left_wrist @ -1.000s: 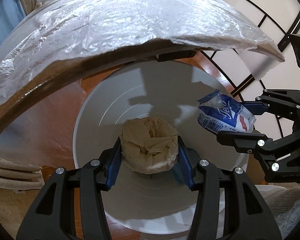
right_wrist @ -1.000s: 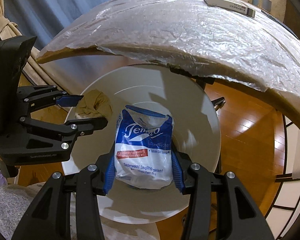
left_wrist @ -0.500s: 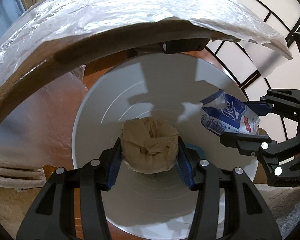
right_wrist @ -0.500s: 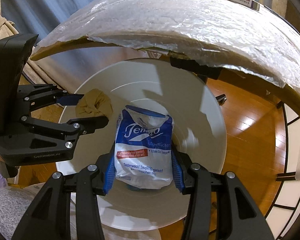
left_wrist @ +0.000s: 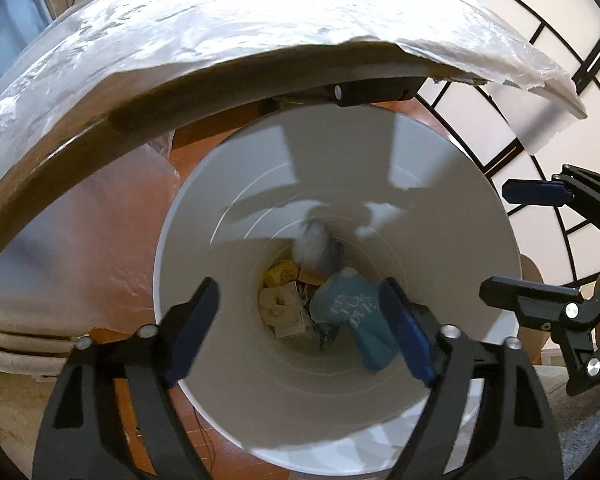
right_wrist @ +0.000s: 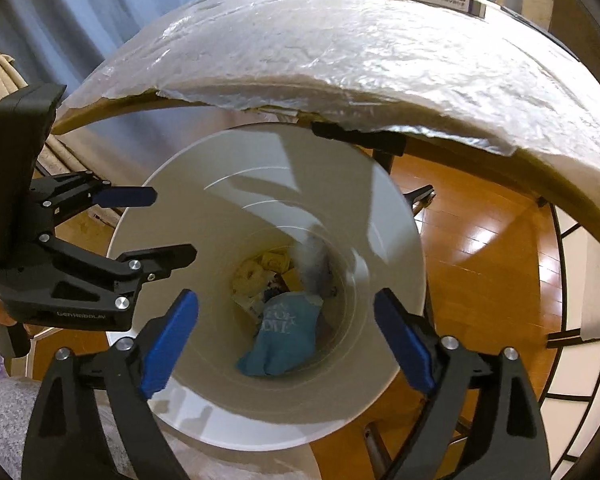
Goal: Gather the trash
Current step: 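Open both tools to drop the cloth and tissue pack into the bin, then move both open tools back over the table toward the roller and box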
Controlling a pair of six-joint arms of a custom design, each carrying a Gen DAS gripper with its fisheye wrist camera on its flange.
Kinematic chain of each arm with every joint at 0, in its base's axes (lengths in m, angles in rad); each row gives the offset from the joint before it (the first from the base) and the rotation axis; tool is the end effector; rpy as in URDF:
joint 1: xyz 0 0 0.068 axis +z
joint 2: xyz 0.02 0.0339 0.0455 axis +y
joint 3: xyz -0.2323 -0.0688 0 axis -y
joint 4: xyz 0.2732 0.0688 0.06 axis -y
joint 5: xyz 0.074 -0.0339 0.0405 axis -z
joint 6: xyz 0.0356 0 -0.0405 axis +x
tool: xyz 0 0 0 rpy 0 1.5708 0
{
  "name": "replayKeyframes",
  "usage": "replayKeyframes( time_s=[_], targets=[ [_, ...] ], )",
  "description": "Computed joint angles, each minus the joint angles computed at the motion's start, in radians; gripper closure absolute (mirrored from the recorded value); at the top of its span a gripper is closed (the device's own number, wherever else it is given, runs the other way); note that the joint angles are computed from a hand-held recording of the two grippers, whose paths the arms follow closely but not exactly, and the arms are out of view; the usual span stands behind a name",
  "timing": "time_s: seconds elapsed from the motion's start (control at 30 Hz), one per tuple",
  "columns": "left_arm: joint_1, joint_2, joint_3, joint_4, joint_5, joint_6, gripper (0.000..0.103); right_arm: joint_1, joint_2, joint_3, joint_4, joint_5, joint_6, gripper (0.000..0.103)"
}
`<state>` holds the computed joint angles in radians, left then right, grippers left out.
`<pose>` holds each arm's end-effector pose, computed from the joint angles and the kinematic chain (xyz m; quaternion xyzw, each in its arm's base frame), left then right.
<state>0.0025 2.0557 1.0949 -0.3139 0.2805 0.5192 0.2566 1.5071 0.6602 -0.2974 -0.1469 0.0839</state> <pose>0.3656 -0.0089 0.0260 0.2701 0.9416 -0.0959 0.1768 0.2659 0.0752 0.0809 -0.0995 0.9697 0.1064 0.1959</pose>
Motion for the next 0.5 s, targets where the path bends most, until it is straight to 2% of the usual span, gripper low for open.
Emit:
replayKeyframes(
  time_s=[0.07,0.2,0.23,0.27,0.3,0.33,0.37,0.43,0.5],
  targets=[
    [0.016,-0.025,-0.014,-0.015,0.030,0.009,0.017,0.002,-0.037,-0.012,-0.011,0.010,-0.003,0.014],
    [0.050,-0.174,-0.084,-0.057,0.087,0.046,0.017,0.017,-0.292,-0.068,-0.104,0.022,0.009,0.013],
    [0.063,-0.229,-0.103,-0.075,0.119,0.058,0.017,0.019,-0.365,-0.079,-0.124,0.030,0.008,0.006],
    [0.081,-0.290,-0.114,-0.100,0.167,0.071,0.016,0.025,-0.456,-0.090,-0.139,0.056,0.006,0.004],
    [0.098,-0.350,-0.125,-0.114,0.214,0.080,0.013,0.035,-0.533,-0.095,-0.141,0.100,0.001,0.004],
    [0.111,-0.398,-0.131,-0.113,0.253,0.082,0.002,0.050,-0.593,-0.093,-0.134,0.167,-0.009,0.004],
    [0.124,-0.461,-0.151,-0.070,0.293,0.065,0.001,0.057,-0.614,-0.089,-0.124,0.207,-0.016,0.004],
    [0.129,-0.508,-0.154,0.017,0.309,0.020,0.001,0.064,-0.607,-0.054,-0.075,0.313,-0.038,0.004],
    [0.109,-0.458,-0.081,0.068,0.305,-0.023,0.001,0.021,-0.533,-0.013,-0.017,0.299,-0.049,0.004]
  ],
)
